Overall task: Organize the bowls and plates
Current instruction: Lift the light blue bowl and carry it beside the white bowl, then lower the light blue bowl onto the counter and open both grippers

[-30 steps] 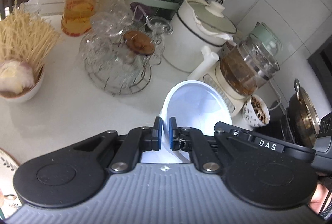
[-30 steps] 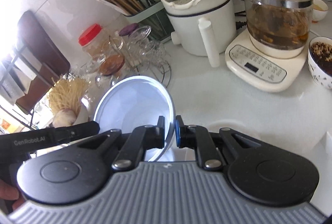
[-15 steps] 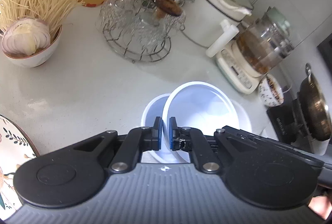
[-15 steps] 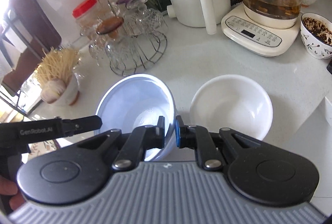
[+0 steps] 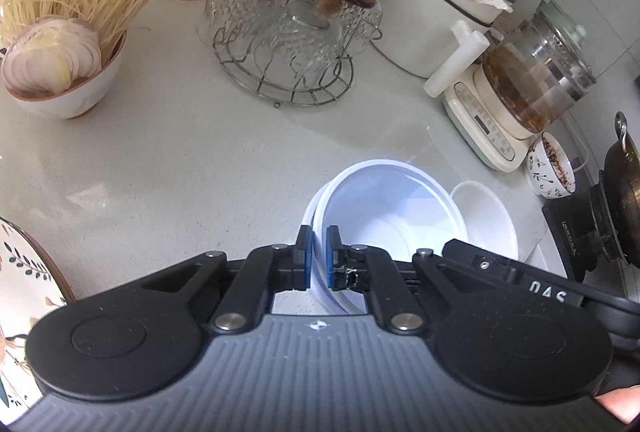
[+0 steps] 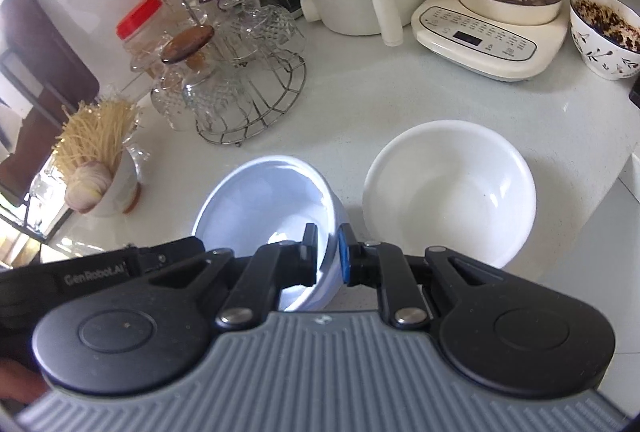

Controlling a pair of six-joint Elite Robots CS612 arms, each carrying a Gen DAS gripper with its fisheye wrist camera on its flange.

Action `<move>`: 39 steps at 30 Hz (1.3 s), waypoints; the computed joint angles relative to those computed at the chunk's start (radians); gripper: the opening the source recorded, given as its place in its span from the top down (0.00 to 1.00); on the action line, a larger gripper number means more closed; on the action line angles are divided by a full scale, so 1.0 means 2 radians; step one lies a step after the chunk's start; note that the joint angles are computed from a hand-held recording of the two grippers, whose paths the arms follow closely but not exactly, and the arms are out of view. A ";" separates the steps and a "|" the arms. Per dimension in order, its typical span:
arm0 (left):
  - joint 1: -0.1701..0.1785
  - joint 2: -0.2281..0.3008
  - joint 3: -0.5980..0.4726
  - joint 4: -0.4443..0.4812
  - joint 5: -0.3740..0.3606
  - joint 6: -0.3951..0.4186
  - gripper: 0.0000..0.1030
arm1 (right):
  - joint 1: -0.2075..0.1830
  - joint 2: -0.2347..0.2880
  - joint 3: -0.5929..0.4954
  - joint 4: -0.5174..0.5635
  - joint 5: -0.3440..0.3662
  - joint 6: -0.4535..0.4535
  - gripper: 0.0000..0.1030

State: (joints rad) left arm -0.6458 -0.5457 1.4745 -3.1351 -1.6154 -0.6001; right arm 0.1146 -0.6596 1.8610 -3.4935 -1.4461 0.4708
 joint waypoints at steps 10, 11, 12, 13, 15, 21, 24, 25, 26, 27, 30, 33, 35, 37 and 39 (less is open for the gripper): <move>0.002 0.006 -0.005 0.007 -0.005 -0.001 0.87 | -0.006 -0.008 0.013 -0.012 0.000 0.004 0.85; 0.002 0.007 -0.005 0.010 -0.004 -0.004 0.85 | -0.008 -0.009 0.015 -0.013 0.002 0.007 0.85; 0.002 0.007 -0.006 0.013 -0.006 -0.007 0.83 | -0.008 -0.010 0.017 -0.015 0.002 0.008 0.85; 0.002 0.008 -0.007 0.014 -0.008 -0.009 0.82 | -0.009 -0.011 0.019 -0.018 -0.001 0.006 0.85; 0.003 0.010 -0.009 0.015 -0.011 -0.009 0.81 | -0.008 -0.012 0.024 -0.024 -0.006 0.004 0.85; 0.004 0.017 -0.019 0.026 -0.023 -0.009 0.78 | -0.014 -0.012 0.037 -0.050 0.004 0.014 0.49; 0.005 0.021 -0.025 0.031 -0.028 -0.009 0.78 | -0.015 -0.012 0.040 -0.057 0.002 0.020 0.49; 0.006 0.022 -0.027 0.033 -0.030 -0.003 0.78 | -0.014 -0.013 0.041 -0.058 -0.001 0.022 0.49; 0.005 0.022 -0.029 0.040 -0.024 0.005 0.79 | -0.014 -0.013 0.042 -0.058 -0.004 0.023 0.49; 0.004 0.022 -0.030 0.044 -0.017 0.011 0.80 | -0.013 -0.014 0.043 -0.058 -0.008 0.024 0.49; 0.006 0.024 -0.033 0.043 -0.026 0.014 0.86 | -0.011 -0.017 0.046 -0.059 -0.017 0.023 0.49; 0.005 0.023 -0.031 0.044 -0.026 0.031 0.90 | -0.010 -0.017 0.050 -0.063 -0.022 0.023 0.49; 0.004 0.021 -0.028 0.042 -0.025 0.041 0.92 | -0.009 -0.019 0.050 -0.056 -0.025 0.027 0.49; 0.004 0.018 -0.022 0.039 -0.025 0.044 0.92 | -0.008 -0.019 0.051 -0.056 -0.025 0.028 0.49; 0.005 0.015 -0.016 0.035 -0.026 0.044 0.92 | -0.006 -0.019 0.051 -0.061 -0.026 0.028 0.49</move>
State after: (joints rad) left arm -0.6356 -0.5162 1.4429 -3.0652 -1.6666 -0.5131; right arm 0.1025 -0.6978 1.9625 -3.6154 -1.4979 0.5268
